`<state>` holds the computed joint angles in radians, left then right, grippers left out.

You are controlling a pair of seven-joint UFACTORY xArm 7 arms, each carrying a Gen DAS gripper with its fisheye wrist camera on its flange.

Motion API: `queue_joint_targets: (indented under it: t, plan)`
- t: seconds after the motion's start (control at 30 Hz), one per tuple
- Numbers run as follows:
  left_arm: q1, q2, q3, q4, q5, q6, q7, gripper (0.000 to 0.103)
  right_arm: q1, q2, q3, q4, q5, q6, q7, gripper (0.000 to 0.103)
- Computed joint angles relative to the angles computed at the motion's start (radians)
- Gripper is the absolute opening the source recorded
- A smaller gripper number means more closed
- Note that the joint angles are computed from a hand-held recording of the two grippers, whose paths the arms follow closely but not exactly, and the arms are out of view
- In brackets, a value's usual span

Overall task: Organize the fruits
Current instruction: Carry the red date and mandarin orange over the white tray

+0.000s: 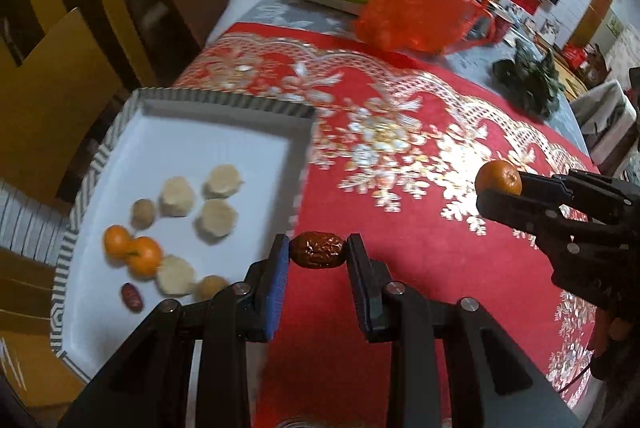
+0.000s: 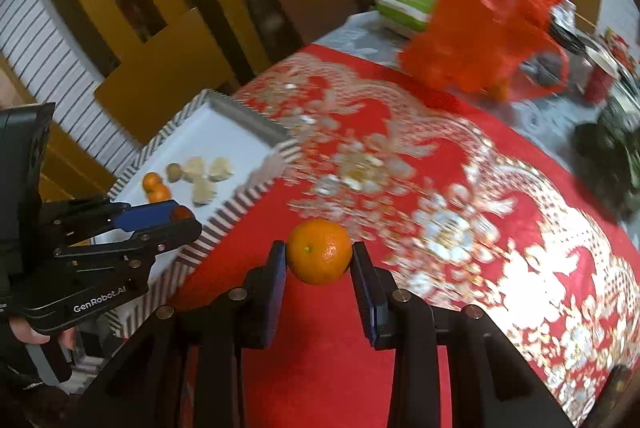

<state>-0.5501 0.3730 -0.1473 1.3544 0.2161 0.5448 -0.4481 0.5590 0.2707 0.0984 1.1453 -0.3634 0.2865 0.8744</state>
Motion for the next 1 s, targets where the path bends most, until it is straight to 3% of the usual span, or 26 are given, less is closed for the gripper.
queue_joint_targets:
  t: [0.73, 1.0]
  plan:
    - [0.126, -0.128, 0.03, -0.195, 0.001, -0.044, -0.054, 0.028, 0.067, 0.337, 0.056, 0.505, 0.194, 0.19, -0.345, 0.035]
    - [0.169, -0.148, 0.036, -0.246, -0.007, -0.041, -0.063, 0.028, 0.092, 0.509, 0.068, 0.753, 0.265, 0.305, -0.466, 0.035]
